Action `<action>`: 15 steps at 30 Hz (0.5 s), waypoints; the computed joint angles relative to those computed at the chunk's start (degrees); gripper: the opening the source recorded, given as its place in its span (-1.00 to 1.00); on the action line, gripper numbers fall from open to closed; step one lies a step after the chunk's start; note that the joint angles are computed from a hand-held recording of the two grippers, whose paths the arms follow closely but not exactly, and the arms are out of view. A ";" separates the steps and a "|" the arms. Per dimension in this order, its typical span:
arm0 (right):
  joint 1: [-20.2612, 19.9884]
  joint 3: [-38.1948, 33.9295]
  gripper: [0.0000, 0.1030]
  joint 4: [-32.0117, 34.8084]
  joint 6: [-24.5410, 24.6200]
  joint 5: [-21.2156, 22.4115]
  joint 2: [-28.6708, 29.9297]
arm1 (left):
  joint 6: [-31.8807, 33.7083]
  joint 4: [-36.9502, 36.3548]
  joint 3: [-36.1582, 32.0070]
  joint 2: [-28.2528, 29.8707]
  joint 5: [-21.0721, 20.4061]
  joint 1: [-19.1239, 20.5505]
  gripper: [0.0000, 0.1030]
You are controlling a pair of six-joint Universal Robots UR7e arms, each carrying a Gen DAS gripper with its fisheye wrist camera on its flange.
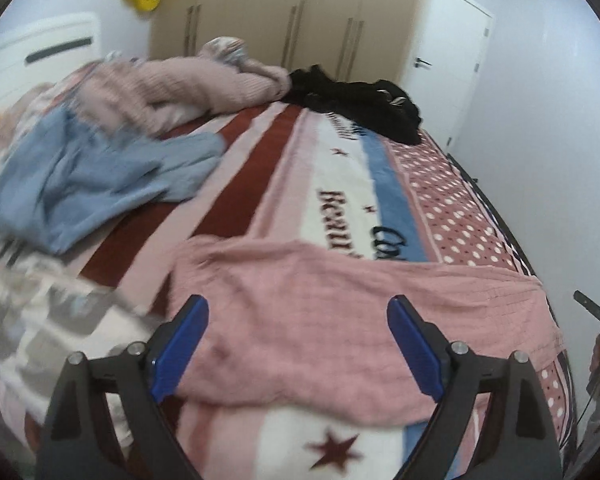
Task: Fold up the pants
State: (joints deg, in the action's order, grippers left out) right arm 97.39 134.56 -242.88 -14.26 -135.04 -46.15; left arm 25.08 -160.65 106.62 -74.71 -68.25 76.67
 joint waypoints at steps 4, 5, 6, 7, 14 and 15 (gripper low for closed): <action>8.79 -3.76 0.32 0.64 -1.31 1.01 4.59 | -1.26 3.76 0.30 -2.61 -2.56 3.35 0.72; 10.54 -5.03 0.39 1.13 -1.78 1.04 5.78 | -1.90 4.82 0.19 -2.86 -3.55 4.22 0.72; 12.24 -6.21 0.39 1.45 -2.27 1.13 6.93 | -2.48 5.97 0.00 -2.99 -4.53 5.04 0.72; 14.46 -7.43 0.39 2.02 -2.46 0.87 8.31 | -2.95 7.53 -0.19 -3.14 -5.95 6.20 0.72; 21.91 -12.40 0.39 8.89 0.86 2.33 14.10 | -5.75 13.74 -2.24 -0.64 -15.06 11.66 0.72; 22.09 -13.06 0.39 10.10 1.80 2.98 14.60 | -6.08 14.23 -2.73 0.05 -15.88 12.20 0.72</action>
State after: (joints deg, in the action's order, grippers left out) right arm 119.49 121.51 -232.77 -12.46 -132.06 -31.55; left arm 19.00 -146.42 103.89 -74.66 -84.13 88.87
